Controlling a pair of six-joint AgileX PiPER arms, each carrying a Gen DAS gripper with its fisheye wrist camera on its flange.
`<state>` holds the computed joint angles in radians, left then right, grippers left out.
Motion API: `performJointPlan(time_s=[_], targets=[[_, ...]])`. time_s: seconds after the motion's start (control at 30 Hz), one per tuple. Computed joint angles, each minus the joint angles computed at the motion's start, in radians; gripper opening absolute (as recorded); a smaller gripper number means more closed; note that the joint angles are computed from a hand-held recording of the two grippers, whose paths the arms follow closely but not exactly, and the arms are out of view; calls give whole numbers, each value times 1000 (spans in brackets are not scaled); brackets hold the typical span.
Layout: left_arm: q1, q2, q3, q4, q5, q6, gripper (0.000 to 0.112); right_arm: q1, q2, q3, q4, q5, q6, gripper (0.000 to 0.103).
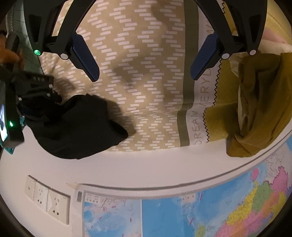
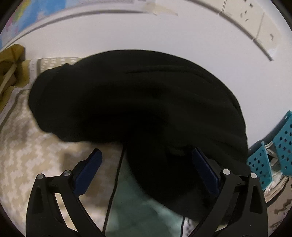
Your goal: Fold large clothes
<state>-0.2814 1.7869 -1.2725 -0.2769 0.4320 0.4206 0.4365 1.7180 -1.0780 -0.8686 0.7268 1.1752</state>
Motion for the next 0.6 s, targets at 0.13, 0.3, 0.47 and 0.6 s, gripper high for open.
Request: performJointPlan(time_s=[0.13,0.3,0.47,0.6], targets=[[-2,34,-26,3,8,-2,97,-13,16,-4,-46,-45,-23,36],[6,56,-44,24,19,-15,97,16,-115,99,-138,-85,76,16],[23,68,-57,14,30,1,97,52,-157,166,-250,-70,238,65],[27,73,-53,9,27,7,97,106,-7,61,-318,92,207,76]])
